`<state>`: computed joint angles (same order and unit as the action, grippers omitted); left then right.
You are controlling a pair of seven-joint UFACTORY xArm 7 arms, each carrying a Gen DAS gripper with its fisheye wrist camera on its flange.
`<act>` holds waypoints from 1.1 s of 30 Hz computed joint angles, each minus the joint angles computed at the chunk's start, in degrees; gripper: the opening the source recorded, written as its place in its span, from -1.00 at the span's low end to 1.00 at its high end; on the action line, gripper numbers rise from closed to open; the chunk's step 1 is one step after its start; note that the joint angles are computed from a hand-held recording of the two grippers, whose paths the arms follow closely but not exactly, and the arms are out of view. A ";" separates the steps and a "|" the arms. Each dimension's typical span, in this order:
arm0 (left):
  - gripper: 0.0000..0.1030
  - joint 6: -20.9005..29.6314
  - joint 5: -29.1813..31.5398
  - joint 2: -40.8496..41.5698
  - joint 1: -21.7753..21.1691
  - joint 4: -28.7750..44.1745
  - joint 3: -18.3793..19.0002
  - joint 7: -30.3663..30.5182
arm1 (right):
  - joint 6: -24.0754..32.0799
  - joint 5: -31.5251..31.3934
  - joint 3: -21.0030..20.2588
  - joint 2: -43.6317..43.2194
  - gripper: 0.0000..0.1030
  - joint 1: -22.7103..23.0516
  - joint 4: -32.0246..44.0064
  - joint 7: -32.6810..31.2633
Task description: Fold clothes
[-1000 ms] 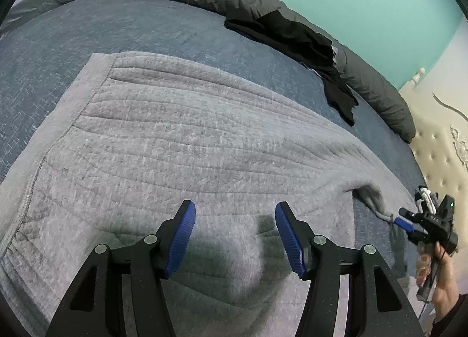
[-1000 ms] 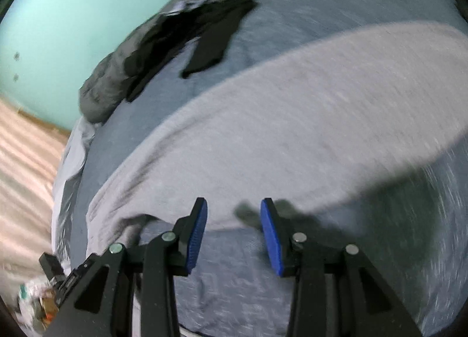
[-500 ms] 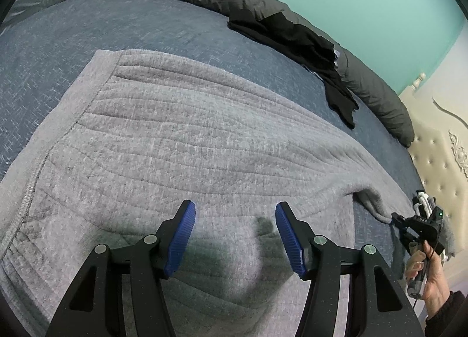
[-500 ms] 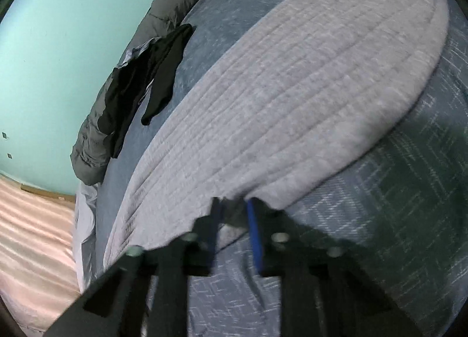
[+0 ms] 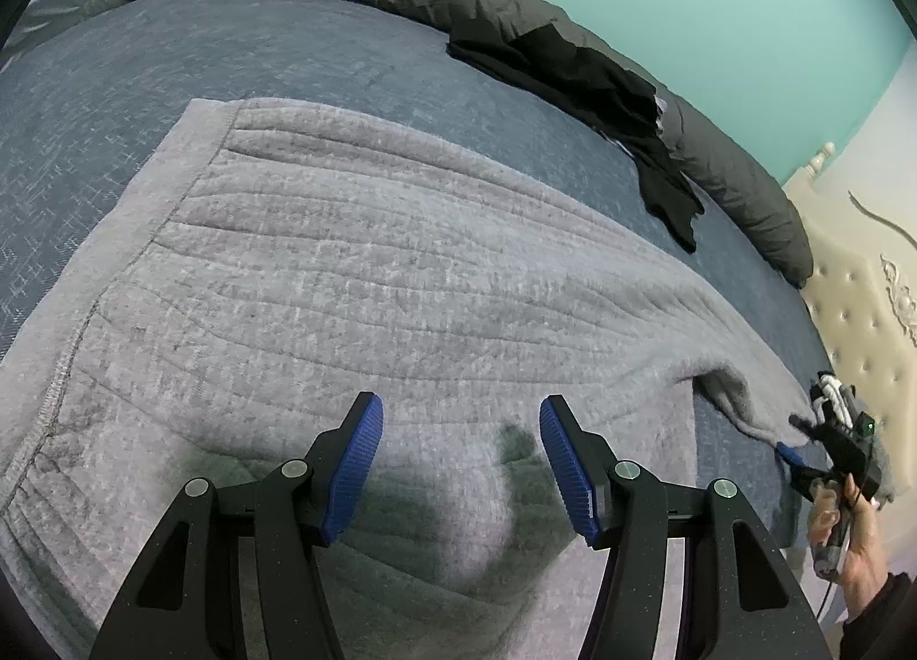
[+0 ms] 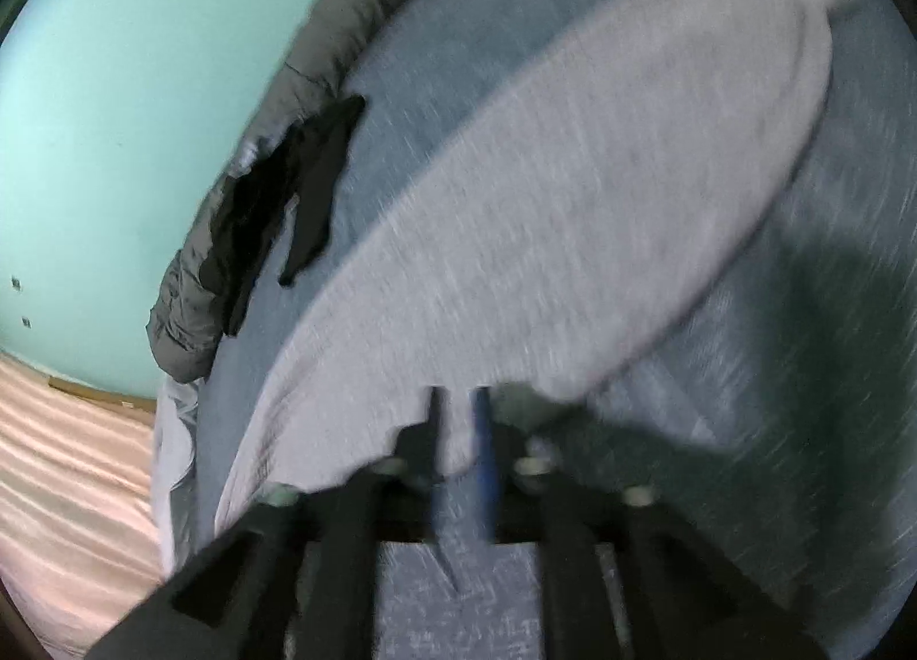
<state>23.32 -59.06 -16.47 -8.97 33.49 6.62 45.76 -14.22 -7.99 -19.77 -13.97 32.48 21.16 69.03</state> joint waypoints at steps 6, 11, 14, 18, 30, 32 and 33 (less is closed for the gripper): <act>0.19 0.31 -0.48 0.60 0.25 0.45 0.04 0.21 | -1.94 3.12 7.52 4.15 0.06 -5.38 1.34 3.42; 0.24 0.22 -0.49 0.83 0.34 0.59 -0.50 -0.02 | 1.32 4.95 10.24 1.48 0.06 -5.99 0.52 6.01; 0.24 0.15 -0.41 0.43 0.22 0.26 -0.57 0.20 | -1.66 5.63 10.47 3.27 0.06 -5.14 0.09 7.78; 0.24 0.47 -0.45 0.69 0.33 0.39 -0.24 0.27 | -8.18 9.67 18.47 6.35 0.02 -13.33 0.09 5.55; 0.25 1.53 -0.42 1.29 1.02 1.08 -0.05 0.79 | 1.38 15.28 26.99 -3.11 -0.90 -26.21 1.73 -11.71; 0.25 1.51 -0.29 1.42 1.26 1.18 -0.24 0.68 | 4.95 15.16 26.52 -3.00 -0.90 -26.50 2.85 -13.34; 0.25 1.45 -0.12 1.45 1.34 1.20 -0.36 0.65 | 6.66 14.70 23.25 -2.11 -0.90 -23.31 3.55 -14.45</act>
